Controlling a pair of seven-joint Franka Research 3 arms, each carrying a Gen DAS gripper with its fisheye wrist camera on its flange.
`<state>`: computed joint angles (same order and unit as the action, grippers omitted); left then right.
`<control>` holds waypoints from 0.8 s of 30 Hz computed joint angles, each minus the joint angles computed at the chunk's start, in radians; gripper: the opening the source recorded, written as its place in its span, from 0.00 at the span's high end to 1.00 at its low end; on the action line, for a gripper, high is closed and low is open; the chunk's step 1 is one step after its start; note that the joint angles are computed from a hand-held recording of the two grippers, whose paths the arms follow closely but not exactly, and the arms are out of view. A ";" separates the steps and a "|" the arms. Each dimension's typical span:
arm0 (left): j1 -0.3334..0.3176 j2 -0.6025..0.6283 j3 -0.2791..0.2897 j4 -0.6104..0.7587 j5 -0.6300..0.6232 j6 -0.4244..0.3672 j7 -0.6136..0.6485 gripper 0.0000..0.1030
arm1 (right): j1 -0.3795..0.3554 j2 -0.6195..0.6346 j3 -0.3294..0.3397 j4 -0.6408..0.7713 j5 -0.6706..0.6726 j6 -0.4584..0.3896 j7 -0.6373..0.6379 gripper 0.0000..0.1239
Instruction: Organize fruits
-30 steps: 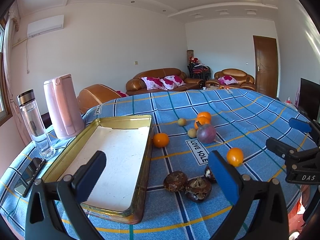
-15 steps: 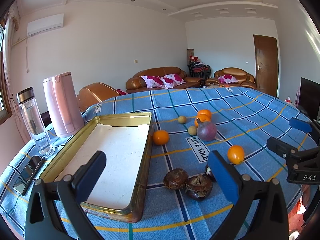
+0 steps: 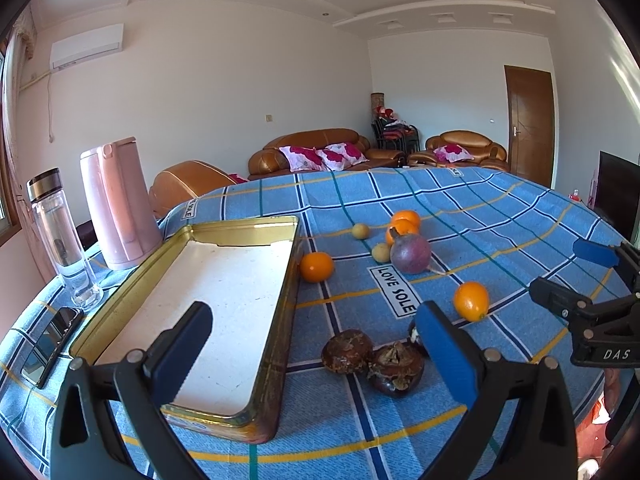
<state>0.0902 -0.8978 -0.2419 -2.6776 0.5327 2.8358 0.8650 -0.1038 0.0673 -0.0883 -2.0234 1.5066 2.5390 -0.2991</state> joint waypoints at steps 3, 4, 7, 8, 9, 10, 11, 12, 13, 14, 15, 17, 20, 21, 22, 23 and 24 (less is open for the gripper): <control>-0.002 0.010 -0.003 0.002 0.000 -0.004 -0.001 0.00 | 0.001 0.017 0.002 0.012 -0.029 0.006 0.019 0.18; -0.003 0.012 -0.003 0.002 0.001 -0.005 -0.001 0.00 | 0.000 0.022 0.003 0.014 -0.039 0.004 0.026 0.18; -0.007 0.014 -0.003 0.000 0.002 -0.006 0.000 0.00 | -0.005 0.031 0.006 0.020 -0.067 -0.008 0.046 0.18; -0.006 0.012 -0.004 -0.003 0.004 -0.005 -0.001 0.00 | -0.005 0.034 0.007 0.022 -0.080 -0.010 0.054 0.18; -0.003 0.011 -0.006 -0.005 0.005 -0.007 -0.004 0.00 | -0.005 0.035 0.009 0.022 -0.088 -0.007 0.056 0.18; -0.001 0.011 -0.006 -0.006 0.005 -0.011 -0.007 0.00 | -0.004 0.038 0.012 0.023 -0.096 -0.004 0.056 0.18; -0.005 0.012 0.000 -0.007 0.002 -0.014 -0.006 0.00 | -0.003 0.040 0.014 0.024 -0.109 0.000 0.060 0.18; -0.011 0.014 0.009 -0.009 -0.003 -0.016 -0.003 0.00 | -0.002 0.042 0.016 0.024 -0.122 -0.001 0.063 0.18; -0.014 0.015 0.014 -0.010 -0.008 -0.018 -0.003 0.00 | -0.002 0.044 0.018 0.026 -0.132 -0.005 0.068 0.19; -0.018 0.015 0.022 -0.014 -0.012 -0.013 -0.002 0.00 | -0.002 0.047 0.019 0.028 -0.145 -0.009 0.076 0.20; -0.025 0.013 0.029 -0.018 -0.017 -0.008 0.002 0.00 | -0.001 0.051 0.020 0.032 -0.160 -0.012 0.088 0.22; -0.033 0.016 0.035 -0.022 -0.024 0.000 0.010 0.01 | 0.002 0.063 0.024 0.045 -0.206 -0.020 0.122 0.31; -0.053 0.024 0.046 -0.023 -0.039 0.001 0.031 0.09 | 0.018 0.091 0.037 0.071 -0.294 0.019 0.191 0.39; -0.062 0.030 0.052 -0.022 -0.046 0.000 0.041 0.12 | 0.017 0.102 0.039 0.085 -0.325 0.009 0.222 0.41; -0.067 0.033 0.054 -0.023 -0.052 -0.001 0.047 0.17 | 0.014 0.115 0.039 0.102 -0.361 -0.015 0.262 0.42; -0.074 0.037 0.057 -0.022 -0.058 -0.002 0.055 0.21 | 0.014 0.129 0.040 0.121 -0.405 -0.034 0.312 0.43; -0.079 0.042 0.058 -0.020 -0.064 -0.005 0.062 0.22 | 0.013 0.141 0.043 0.134 -0.435 -0.043 0.345 0.46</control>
<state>0.0111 -0.8558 -0.1837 -2.6979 0.4692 2.8307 0.9265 -0.0908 0.2085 -0.0454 -1.8890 1.0713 2.4962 0.0455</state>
